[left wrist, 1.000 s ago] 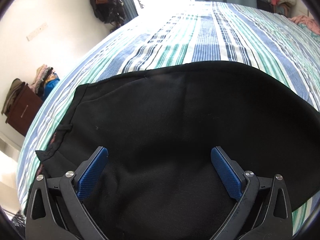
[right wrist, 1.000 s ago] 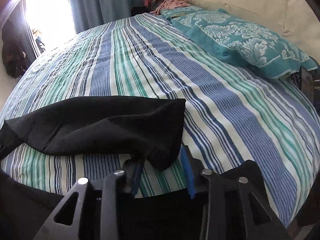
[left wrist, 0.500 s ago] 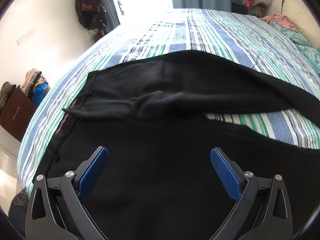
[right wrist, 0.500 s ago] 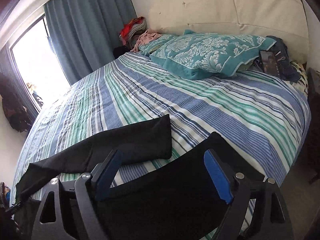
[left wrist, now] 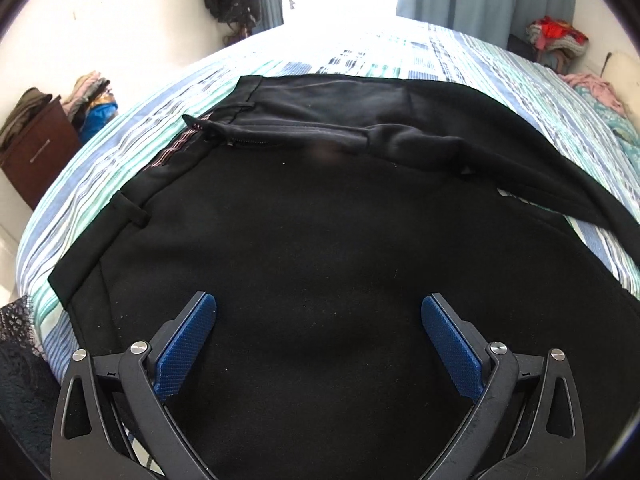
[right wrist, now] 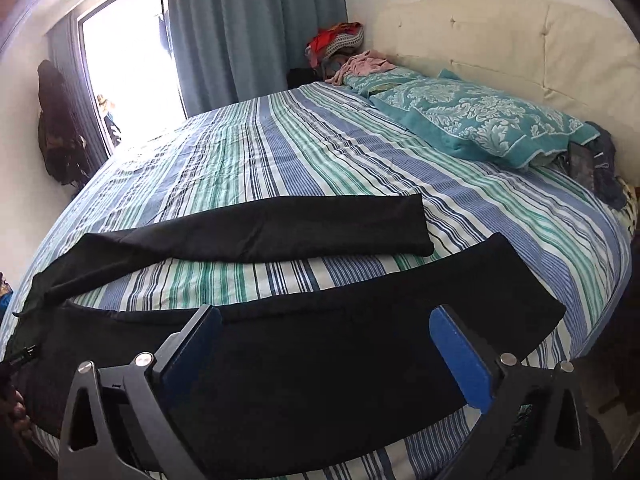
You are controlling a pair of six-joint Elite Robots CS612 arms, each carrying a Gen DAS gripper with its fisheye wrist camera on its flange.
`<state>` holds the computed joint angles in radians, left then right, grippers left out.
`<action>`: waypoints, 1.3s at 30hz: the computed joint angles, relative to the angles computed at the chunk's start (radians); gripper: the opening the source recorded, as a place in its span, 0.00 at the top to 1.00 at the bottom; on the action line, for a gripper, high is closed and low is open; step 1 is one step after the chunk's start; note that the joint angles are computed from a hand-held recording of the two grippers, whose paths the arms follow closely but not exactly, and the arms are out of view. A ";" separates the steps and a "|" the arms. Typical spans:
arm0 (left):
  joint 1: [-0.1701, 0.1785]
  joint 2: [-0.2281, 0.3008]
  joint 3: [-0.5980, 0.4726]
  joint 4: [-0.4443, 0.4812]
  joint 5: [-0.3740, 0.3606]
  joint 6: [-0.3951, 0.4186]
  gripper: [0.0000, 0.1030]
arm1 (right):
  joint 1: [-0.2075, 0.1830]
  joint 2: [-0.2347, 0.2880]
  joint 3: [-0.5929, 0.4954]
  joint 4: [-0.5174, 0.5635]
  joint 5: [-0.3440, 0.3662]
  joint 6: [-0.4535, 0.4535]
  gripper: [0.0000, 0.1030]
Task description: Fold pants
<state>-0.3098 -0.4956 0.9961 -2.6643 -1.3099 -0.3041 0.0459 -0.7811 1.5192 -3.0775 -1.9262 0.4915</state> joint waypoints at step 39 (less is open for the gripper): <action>0.004 0.002 -0.103 0.209 -0.056 -0.039 0.01 | -0.147 0.036 -0.045 -0.145 0.355 0.376 0.95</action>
